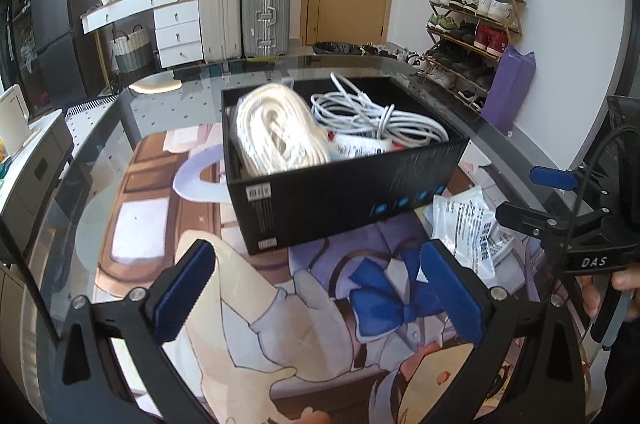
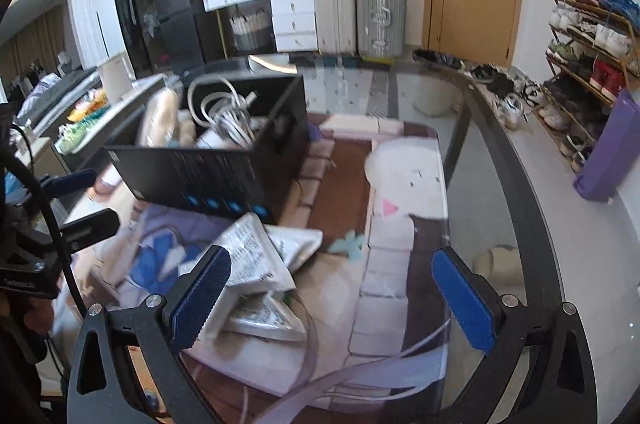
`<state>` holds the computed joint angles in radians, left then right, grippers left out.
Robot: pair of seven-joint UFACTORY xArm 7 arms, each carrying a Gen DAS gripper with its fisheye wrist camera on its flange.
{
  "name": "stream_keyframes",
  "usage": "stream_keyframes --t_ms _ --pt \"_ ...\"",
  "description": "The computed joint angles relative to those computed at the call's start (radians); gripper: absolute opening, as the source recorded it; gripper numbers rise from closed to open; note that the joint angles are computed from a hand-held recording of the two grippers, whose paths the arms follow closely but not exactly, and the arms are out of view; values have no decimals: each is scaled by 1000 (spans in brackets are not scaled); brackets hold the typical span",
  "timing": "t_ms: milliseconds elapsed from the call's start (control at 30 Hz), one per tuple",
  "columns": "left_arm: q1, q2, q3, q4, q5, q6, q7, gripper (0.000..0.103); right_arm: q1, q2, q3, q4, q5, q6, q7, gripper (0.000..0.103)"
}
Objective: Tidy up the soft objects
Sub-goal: 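Withdraw both tools and move them toward the white medicine sachets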
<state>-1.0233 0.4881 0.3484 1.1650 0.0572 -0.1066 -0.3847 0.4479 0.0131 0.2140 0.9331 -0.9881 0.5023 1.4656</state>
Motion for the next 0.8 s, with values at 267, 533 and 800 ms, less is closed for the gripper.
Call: stream_keyframes --t_ms 267,533,800 --pt "23 7 -22 4 17 18 -5 103 0 13 -10 -5 34 12 -18 102" --pt "44 11 -38 12 49 33 -22 103 -25 -22 -8 -57 95 -22 -44 102" --pt "63 16 -58 24 80 43 -38 103 -8 68 -17 -4 204 -64 -162 102"
